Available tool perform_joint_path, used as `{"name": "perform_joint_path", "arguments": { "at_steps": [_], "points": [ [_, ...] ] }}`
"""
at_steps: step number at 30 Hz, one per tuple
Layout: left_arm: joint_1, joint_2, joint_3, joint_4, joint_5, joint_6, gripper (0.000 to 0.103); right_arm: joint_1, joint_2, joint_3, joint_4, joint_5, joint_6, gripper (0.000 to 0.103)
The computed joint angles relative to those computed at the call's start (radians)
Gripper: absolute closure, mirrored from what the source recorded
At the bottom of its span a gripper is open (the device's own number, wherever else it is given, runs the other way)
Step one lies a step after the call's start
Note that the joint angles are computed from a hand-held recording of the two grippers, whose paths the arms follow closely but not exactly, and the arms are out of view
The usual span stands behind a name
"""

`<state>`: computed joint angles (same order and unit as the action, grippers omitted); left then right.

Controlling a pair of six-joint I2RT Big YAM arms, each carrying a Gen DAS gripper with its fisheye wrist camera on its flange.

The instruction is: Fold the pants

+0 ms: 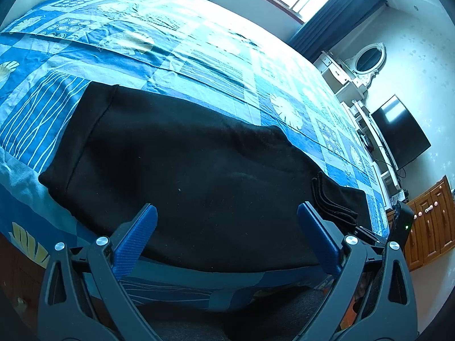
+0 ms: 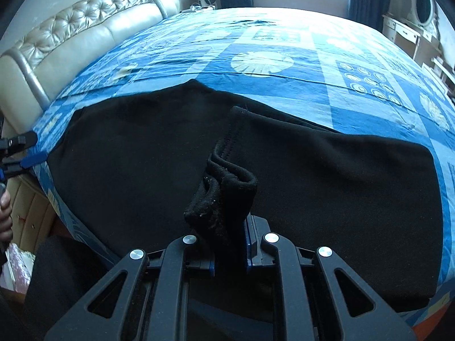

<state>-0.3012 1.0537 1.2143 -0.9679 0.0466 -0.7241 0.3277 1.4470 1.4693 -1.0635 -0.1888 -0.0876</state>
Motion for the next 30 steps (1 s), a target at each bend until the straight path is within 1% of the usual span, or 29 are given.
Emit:
{"name": "perform_joint_path", "arguments": {
  "at_steps": [3,15,20,25,26,30],
  "points": [
    [-0.001,0.000,0.000,-0.001,-0.001,0.000,0.004,0.018,-0.007,-0.009,0.007,0.020,-0.018,0.088],
    [-0.009,0.004,-0.005,-0.003,-0.001,0.000,0.004,0.047,-0.007,-0.011,0.009,0.026,-0.013,0.086],
    [-0.013,0.007,-0.004,-0.007,-0.001,-0.001,0.004,0.047,-0.008,-0.008,-0.001,-0.006,-0.004,0.074],
    [-0.013,0.009,-0.003,-0.008,0.002,0.002,0.004,0.053,-0.014,-0.006,-0.008,-0.037,0.020,0.065],
    [-0.012,0.010,-0.002,-0.009,0.003,0.002,0.004,0.054,-0.016,-0.008,-0.007,-0.049,0.024,0.062],
    [-0.012,0.012,-0.001,-0.009,0.005,0.003,0.004,0.058,-0.011,-0.003,-0.028,-0.117,0.041,0.056]
  ]
}}
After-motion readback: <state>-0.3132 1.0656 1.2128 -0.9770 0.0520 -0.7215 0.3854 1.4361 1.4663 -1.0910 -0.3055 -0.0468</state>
